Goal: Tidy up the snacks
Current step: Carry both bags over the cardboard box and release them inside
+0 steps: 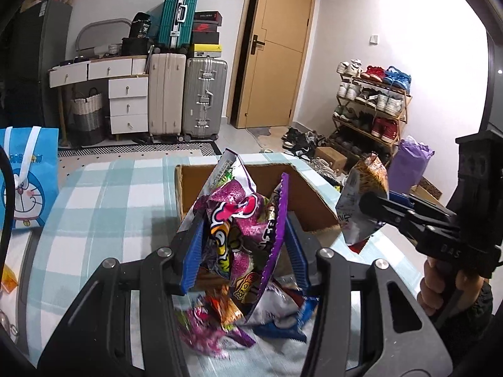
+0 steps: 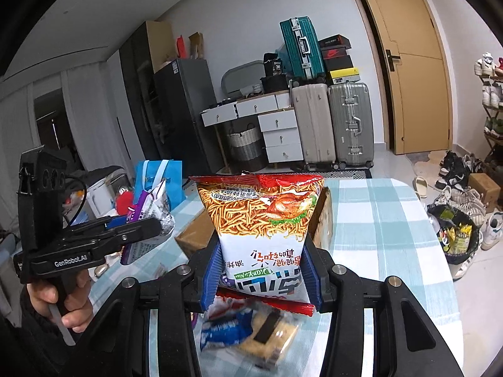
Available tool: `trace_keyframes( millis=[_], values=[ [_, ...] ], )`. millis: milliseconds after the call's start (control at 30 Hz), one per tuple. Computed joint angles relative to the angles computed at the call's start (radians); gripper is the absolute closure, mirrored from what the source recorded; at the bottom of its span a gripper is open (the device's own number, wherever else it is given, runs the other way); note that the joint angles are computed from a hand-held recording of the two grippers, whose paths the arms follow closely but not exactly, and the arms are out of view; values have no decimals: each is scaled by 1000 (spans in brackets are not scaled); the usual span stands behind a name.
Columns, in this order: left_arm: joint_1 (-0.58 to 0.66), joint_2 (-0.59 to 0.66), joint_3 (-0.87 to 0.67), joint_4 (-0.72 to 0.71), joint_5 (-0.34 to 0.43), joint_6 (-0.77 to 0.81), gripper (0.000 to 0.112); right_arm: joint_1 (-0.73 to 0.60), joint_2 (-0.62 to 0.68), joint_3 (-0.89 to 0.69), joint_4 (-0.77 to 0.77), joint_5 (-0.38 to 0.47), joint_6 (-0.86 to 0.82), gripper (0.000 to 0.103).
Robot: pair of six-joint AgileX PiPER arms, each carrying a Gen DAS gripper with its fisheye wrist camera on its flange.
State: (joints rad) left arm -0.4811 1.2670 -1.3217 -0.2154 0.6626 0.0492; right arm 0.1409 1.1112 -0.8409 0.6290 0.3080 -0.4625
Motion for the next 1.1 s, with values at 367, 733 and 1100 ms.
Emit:
trace_keyframes(
  millis=[367,733,1100],
  values=[
    [11,207,-125,31,-65,-11,67,-1,164,-132,52,-32,-41,57],
    [32,364,-205,-11,-119,42,67,-8,310,-219,132,-46,-131,57],
    [9,442,-251,38,-146,26,67,-16,401,-275,107,-48,-131,57]
  ],
)
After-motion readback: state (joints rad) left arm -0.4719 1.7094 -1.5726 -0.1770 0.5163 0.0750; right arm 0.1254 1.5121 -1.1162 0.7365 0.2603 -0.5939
